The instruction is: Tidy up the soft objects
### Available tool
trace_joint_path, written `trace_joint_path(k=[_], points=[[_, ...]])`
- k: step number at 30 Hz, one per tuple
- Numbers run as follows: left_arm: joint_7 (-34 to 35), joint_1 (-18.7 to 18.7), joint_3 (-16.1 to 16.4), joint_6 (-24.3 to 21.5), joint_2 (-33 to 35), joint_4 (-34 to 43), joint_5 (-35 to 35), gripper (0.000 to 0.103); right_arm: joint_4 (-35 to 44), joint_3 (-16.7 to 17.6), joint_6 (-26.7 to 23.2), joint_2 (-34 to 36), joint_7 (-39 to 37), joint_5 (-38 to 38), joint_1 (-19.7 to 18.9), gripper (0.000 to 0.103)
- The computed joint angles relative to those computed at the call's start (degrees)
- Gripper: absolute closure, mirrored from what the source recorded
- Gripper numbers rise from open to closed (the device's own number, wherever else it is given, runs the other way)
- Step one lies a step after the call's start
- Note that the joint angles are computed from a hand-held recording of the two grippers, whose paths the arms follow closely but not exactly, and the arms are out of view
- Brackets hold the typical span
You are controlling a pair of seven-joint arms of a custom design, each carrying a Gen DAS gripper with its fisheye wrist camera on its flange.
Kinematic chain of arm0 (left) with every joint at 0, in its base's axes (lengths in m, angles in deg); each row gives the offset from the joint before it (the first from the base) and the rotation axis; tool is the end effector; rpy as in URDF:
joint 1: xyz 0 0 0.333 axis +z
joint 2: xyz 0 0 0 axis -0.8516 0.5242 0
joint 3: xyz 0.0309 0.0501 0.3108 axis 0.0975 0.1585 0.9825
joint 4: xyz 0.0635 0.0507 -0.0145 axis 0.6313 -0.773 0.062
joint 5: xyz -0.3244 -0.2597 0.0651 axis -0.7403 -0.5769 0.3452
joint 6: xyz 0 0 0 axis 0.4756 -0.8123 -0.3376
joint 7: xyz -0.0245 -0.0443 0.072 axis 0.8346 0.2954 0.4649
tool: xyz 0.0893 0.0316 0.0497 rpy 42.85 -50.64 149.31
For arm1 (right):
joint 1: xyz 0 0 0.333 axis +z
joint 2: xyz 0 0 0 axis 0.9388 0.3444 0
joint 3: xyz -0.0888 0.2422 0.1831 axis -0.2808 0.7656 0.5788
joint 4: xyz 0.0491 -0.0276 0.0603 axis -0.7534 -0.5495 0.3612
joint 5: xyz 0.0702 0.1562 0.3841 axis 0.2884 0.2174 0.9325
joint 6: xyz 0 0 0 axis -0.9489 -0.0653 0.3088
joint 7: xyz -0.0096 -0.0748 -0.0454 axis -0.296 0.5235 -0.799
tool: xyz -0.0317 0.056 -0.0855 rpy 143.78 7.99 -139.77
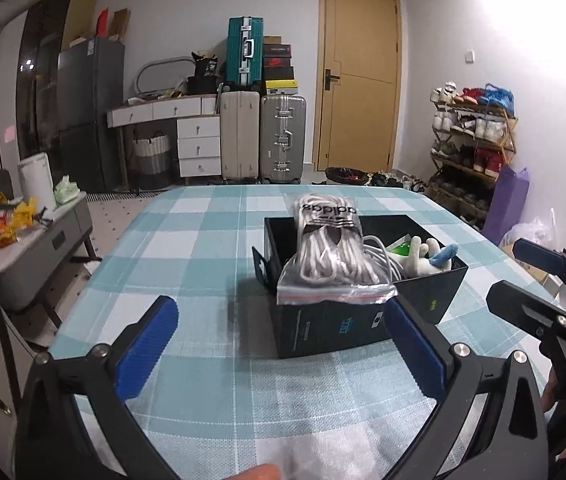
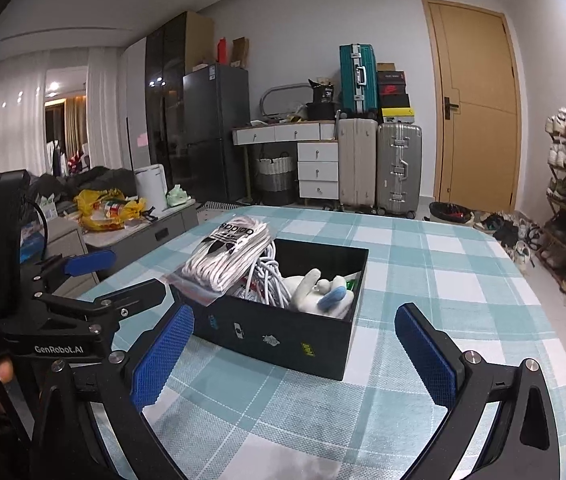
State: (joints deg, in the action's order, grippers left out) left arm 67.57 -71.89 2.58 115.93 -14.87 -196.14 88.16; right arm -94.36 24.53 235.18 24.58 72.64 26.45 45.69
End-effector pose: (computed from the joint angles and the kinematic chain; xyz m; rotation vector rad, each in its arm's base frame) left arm 0.4864 -0.3540 0.5517 -1.4163 1.7750 -1.1373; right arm 0.4183 0.2602 0.5031 -1.6291 1.2889 -0.8559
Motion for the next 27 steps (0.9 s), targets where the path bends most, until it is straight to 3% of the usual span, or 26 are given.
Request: trace_joint_path(k=[8, 27], points=[[-5.45, 0.31, -0.08, -0.22, -0.24, 0.12, 6.05, 0.0, -0.14, 2.11, 1.83, 0.77, -0.86, 1.99, -1.65, 0.001], [-8.95, -0.1, -0.02, -0.66, -0.78, 0.03, 10.42, 0.0, -1.55, 4.2, 5.82, -0.06, -6.01, 8.93, -2.12, 0.001]])
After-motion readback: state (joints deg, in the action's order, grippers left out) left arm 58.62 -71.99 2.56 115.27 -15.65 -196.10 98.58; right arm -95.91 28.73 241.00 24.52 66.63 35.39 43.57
